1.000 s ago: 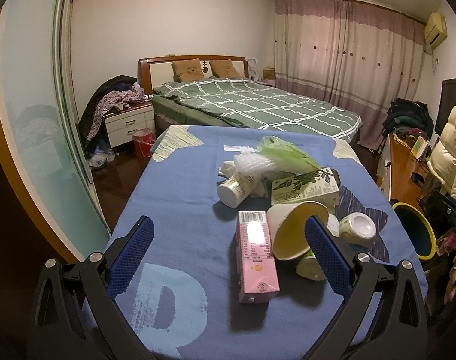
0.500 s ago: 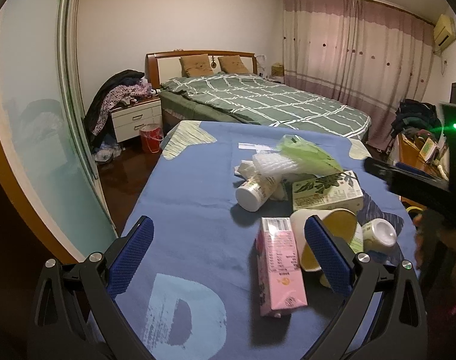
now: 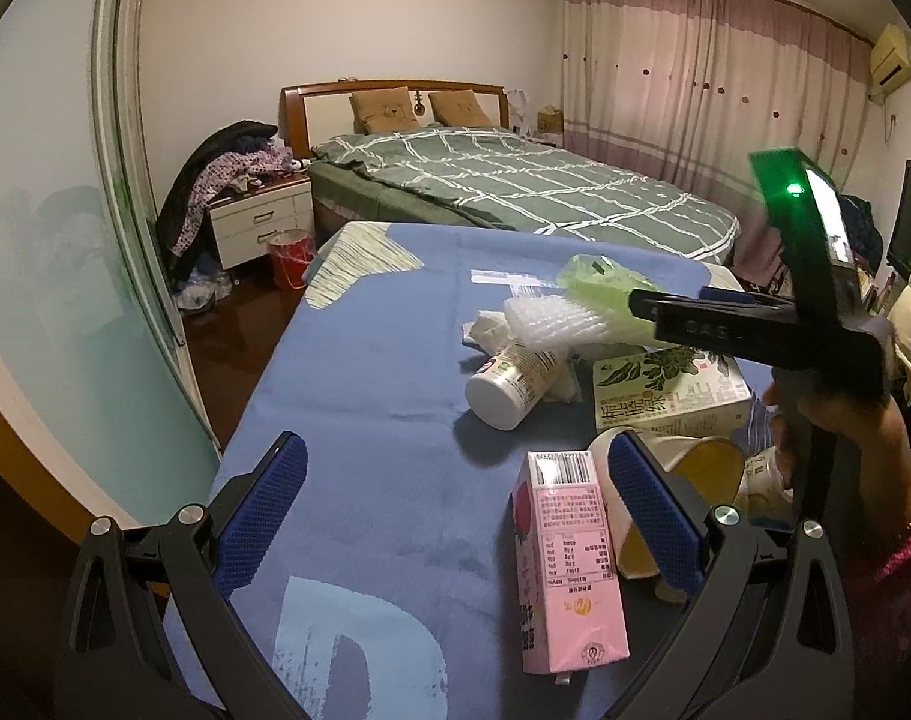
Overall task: Collect trash
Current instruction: 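Close the right tool on the green plastic wrapper on the pile, then lift the green wrapper with the right tool and carry it over the yellow-rimmed bin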
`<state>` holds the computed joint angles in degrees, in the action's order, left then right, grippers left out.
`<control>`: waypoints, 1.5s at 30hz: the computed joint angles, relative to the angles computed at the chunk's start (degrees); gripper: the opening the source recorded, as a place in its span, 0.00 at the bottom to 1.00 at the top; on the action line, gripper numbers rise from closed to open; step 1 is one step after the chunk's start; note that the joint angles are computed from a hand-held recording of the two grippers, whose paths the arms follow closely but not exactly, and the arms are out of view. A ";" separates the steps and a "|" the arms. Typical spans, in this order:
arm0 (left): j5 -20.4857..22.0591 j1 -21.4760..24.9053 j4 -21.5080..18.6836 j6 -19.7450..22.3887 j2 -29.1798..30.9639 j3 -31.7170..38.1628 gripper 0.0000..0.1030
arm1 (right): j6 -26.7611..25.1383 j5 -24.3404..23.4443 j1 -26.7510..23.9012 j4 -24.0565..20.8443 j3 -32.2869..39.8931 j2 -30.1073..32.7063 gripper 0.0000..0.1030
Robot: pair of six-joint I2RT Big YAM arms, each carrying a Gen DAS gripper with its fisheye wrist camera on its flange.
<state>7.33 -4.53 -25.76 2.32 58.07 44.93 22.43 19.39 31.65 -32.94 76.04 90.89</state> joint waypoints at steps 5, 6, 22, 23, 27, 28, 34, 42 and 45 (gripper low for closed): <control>0.18 -0.22 0.44 -0.10 0.62 0.08 0.96 | -0.60 -2.27 -1.03 -1.61 1.89 1.79 0.37; 0.29 -0.16 0.54 -0.09 0.74 0.10 0.96 | -0.56 -2.62 -1.20 -1.06 1.58 1.46 0.28; 1.32 -1.25 0.44 0.18 0.17 -0.05 0.96 | -1.11 -0.02 -4.40 7.94 -4.65 -7.95 0.02; 1.12 -1.70 0.44 0.02 0.02 -0.12 0.96 | -1.01 -0.10 -4.47 8.52 -5.25 -8.93 0.02; 1.13 -3.01 0.39 0.19 -0.46 -0.17 0.96 | -0.84 0.97 -4.78 10.12 -8.07 -13.57 0.02; 1.14 -3.35 0.36 0.24 -0.61 -0.18 0.96 | -0.57 1.45 -5.06 10.43 -9.37 -15.37 0.02; 1.41 -5.79 0.57 0.02 -1.13 -0.55 0.96 | 2.48 4.28 -7.53 8.60 -17.07 -23.93 0.02; 0.41 -9.82 0.30 -0.26 -0.89 -1.26 0.96 | 10.13 10.17 -14.16 2.24 -31.02 -36.31 0.02; -0.29 -11.43 0.33 -0.39 -0.95 -1.58 0.96 | 12.41 11.67 -17.27 0.08 -35.10 -39.50 0.02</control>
